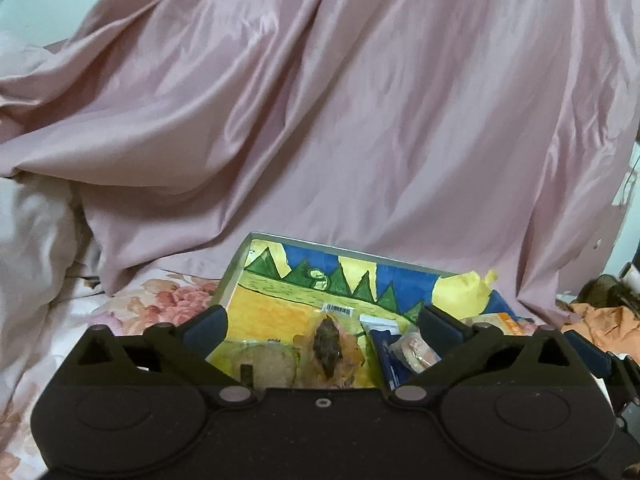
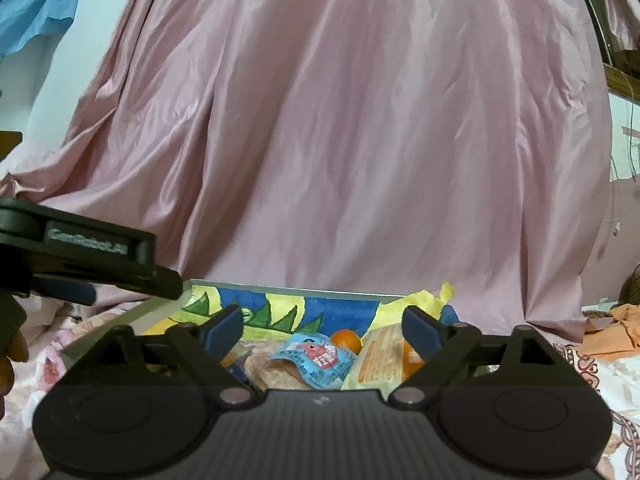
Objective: Organize snacks
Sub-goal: 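Lower both tools into the grey tray and open them to release, then withdraw both tools from the tray back toward the remaining snacks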
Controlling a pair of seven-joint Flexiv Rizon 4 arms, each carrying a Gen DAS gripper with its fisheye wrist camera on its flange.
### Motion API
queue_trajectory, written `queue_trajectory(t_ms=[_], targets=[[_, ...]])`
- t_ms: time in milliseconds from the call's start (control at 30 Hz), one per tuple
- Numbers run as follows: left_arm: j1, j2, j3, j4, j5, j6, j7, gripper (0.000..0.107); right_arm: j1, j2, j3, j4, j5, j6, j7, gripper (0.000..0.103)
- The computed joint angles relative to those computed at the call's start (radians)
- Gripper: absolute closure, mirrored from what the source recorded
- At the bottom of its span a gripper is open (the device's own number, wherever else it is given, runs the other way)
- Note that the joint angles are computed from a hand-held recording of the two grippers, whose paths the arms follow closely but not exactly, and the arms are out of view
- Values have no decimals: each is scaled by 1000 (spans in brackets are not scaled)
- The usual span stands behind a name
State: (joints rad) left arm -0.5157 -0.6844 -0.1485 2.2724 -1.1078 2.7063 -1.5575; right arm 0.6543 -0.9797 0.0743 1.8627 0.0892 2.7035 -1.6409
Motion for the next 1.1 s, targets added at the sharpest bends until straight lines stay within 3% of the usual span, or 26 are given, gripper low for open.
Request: queue_trajectory(t_ms=[267, 500, 1100], targets=[[-67, 61, -29, 104, -90, 62, -54, 5, -2, 68, 22, 113, 31, 64, -3, 0], [-150, 113, -80, 152, -259, 83, -30, 5, 17, 121, 37, 218, 81, 144, -26, 0], [-342, 182, -138, 353, -479, 99, -186, 5, 127, 143, 87, 435, 218, 309, -119, 0]])
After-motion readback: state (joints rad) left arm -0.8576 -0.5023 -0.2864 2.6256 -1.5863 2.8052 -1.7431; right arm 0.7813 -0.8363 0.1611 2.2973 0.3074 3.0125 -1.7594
